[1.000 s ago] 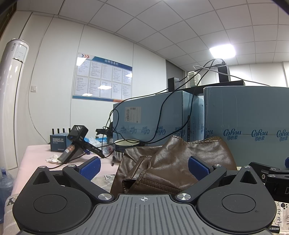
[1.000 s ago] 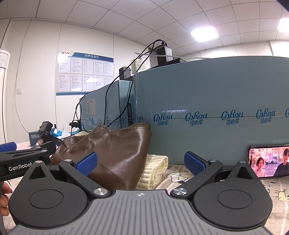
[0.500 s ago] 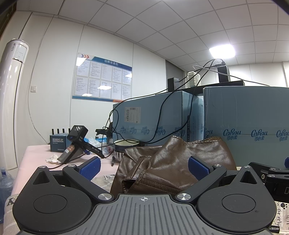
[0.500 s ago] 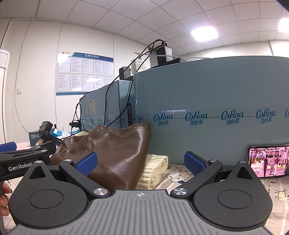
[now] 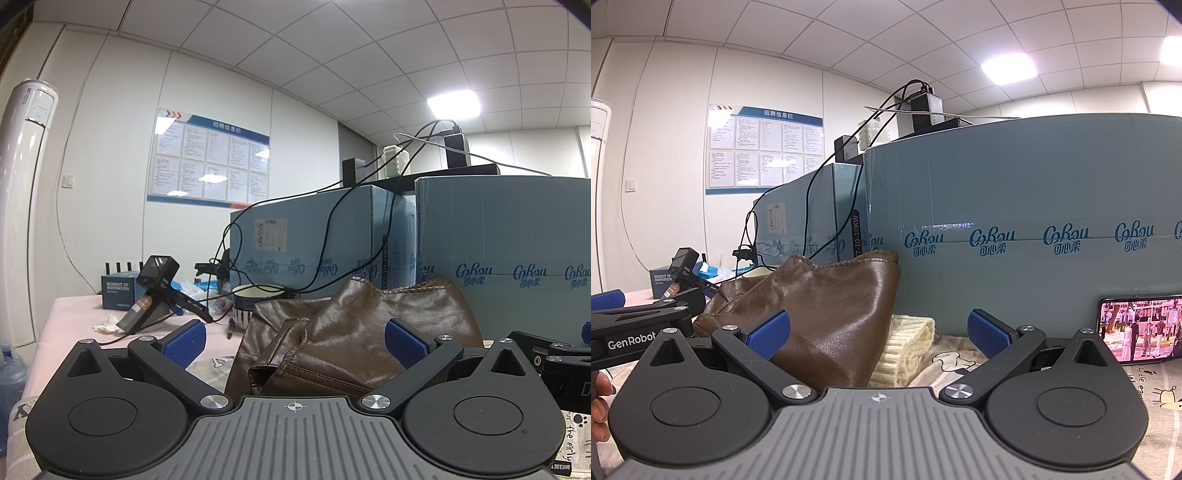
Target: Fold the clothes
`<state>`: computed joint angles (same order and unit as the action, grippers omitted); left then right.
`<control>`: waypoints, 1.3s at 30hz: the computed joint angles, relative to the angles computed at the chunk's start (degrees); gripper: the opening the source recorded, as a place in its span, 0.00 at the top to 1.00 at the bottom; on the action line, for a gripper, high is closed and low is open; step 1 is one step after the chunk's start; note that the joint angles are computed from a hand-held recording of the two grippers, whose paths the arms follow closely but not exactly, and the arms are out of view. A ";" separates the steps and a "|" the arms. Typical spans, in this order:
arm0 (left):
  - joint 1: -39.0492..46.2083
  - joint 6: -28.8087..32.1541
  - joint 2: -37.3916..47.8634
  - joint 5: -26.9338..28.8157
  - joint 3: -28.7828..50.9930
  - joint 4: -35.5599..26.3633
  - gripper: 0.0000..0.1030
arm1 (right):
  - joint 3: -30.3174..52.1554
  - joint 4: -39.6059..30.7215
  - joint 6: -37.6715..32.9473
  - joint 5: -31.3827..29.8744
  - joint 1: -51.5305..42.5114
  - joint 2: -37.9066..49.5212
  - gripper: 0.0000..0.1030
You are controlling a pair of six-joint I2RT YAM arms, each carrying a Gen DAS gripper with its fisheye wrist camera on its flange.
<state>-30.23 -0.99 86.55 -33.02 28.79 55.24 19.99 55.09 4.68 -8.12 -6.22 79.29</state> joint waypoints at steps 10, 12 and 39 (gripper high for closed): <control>-0.11 0.12 0.21 0.02 0.02 0.25 0.00 | -0.01 0.02 0.00 -0.06 -0.05 0.02 0.00; -0.14 0.13 0.22 0.00 -0.03 0.34 0.00 | -0.01 -0.07 0.00 0.05 0.02 -0.03 0.00; 0.50 -2.82 0.65 -3.76 7.28 -18.54 0.00 | 8.98 -21.53 -4.79 12.39 5.42 0.43 0.00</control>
